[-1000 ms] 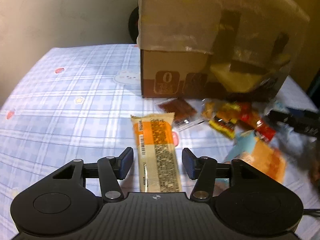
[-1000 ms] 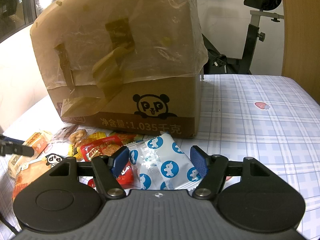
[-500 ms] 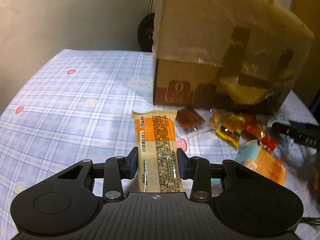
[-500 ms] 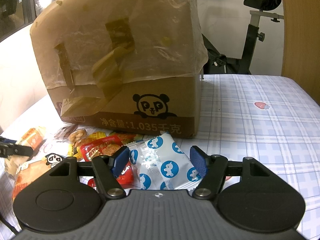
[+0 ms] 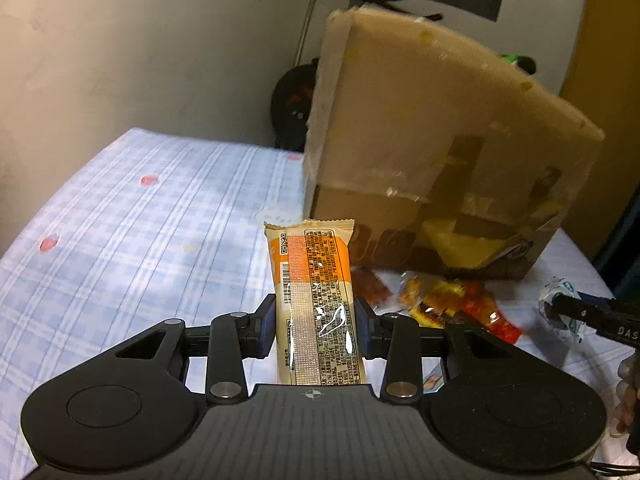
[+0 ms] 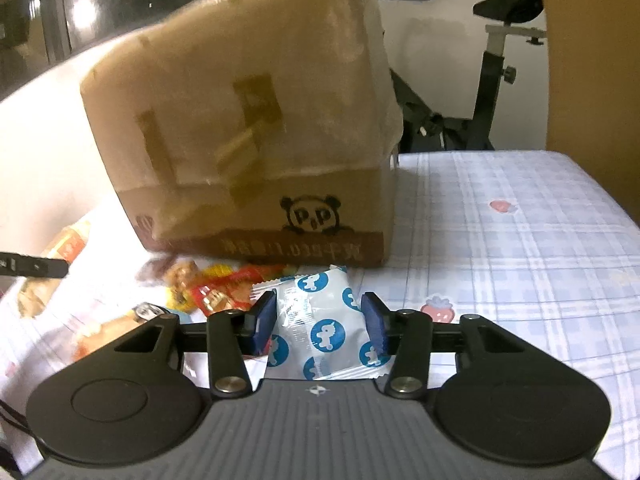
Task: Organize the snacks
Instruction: 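Lift the bread bar with the left tool while right grasps the blue-dotted packet, then carry both held snacks over the box opening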
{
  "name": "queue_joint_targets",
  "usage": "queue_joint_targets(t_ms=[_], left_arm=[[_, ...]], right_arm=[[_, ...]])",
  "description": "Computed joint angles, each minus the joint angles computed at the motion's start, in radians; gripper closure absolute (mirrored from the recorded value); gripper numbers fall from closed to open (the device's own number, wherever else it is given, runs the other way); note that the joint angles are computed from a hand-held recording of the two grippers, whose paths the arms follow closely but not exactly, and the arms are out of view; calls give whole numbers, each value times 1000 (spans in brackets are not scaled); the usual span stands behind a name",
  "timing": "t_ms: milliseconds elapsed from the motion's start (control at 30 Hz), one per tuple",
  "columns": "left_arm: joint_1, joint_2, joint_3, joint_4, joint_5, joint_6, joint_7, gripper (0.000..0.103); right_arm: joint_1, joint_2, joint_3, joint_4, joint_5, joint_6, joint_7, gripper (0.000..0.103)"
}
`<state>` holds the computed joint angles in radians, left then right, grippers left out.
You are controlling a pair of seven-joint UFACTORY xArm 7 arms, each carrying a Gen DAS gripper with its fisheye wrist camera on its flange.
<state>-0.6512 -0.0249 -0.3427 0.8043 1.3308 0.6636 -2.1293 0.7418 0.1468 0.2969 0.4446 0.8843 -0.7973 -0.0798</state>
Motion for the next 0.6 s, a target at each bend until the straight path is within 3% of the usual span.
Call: queue_joint_targets(t_ms=[267,433,600], left_arm=[[14,-62,-11,27,105,5,-13,62],[35,-101,-26,74,178,25,15,62],[60,-74,-21,178,267,15,64,62]], right_arm=[[-8,-156,39,-23,34,-68,-43,55],[-43,-220,58,17,9,-112,-64,55],[-101,-243,45,101,-62,-79,-106,55]])
